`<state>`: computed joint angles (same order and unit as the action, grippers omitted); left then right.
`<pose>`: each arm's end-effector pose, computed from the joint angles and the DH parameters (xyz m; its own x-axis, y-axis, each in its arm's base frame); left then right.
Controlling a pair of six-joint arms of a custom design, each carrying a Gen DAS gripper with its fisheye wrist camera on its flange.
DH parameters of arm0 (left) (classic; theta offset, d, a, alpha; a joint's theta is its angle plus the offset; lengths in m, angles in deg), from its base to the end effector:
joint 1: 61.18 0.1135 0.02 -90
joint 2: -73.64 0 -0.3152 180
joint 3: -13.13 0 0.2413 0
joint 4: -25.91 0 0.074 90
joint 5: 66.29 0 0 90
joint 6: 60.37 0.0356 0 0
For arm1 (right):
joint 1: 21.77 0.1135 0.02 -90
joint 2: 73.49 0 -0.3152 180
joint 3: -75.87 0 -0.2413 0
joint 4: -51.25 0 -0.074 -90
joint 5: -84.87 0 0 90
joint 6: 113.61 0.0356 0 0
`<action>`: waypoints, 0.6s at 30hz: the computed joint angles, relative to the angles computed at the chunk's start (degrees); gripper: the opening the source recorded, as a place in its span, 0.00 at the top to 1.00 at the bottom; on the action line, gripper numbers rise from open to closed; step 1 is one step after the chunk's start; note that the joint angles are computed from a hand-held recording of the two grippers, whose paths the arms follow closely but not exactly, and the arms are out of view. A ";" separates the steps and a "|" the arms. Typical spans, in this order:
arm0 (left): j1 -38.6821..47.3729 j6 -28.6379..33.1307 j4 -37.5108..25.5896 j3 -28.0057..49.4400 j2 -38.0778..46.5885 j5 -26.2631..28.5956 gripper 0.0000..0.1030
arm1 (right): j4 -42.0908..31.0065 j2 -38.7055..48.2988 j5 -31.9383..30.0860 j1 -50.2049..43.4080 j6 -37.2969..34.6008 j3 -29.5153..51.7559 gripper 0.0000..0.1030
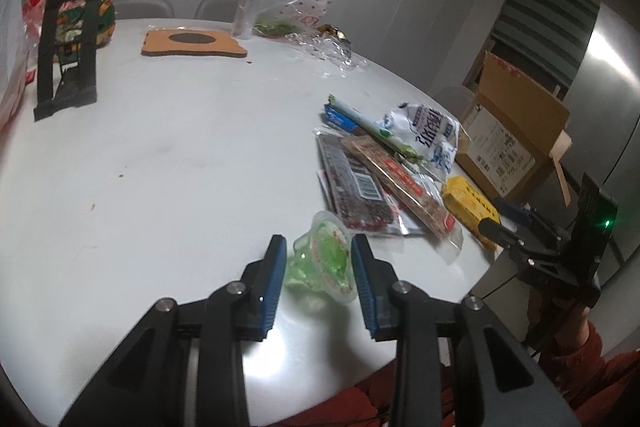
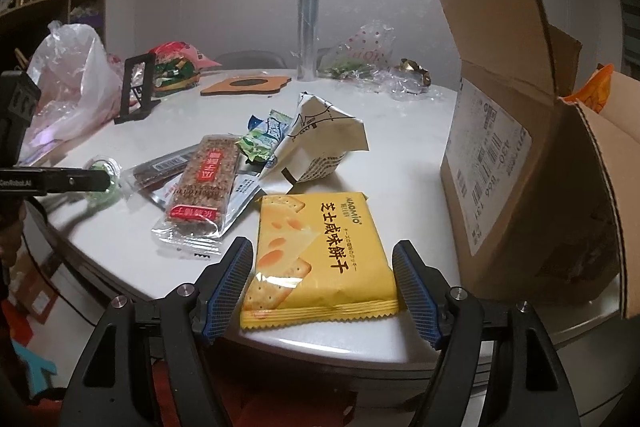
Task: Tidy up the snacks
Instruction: 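Lift and carry the jelly cup and cracker pack toward the box with both grippers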
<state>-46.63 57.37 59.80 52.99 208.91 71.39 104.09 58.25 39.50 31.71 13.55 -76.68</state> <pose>0.2659 0.0418 0.0090 -0.6729 0.1491 -0.7246 0.5484 0.7580 -0.3533 0.1583 0.1717 0.0372 -0.5590 -0.0325 -0.8285 0.0330 0.9976 -0.0614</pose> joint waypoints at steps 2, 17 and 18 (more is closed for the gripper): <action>0.77 0.29 -1.12 0.56 -0.35 0.54 0.67 | 0.58 0.05 -0.48 -0.49 -0.32 -0.03 0.32; -0.56 2.06 4.70 -2.03 0.04 -2.33 0.46 | -1.96 0.84 -2.32 -3.78 -2.07 3.31 0.29; -1.00 1.57 6.18 -2.51 0.26 -2.89 0.46 | -2.08 0.92 -2.29 -3.89 -2.12 3.51 0.29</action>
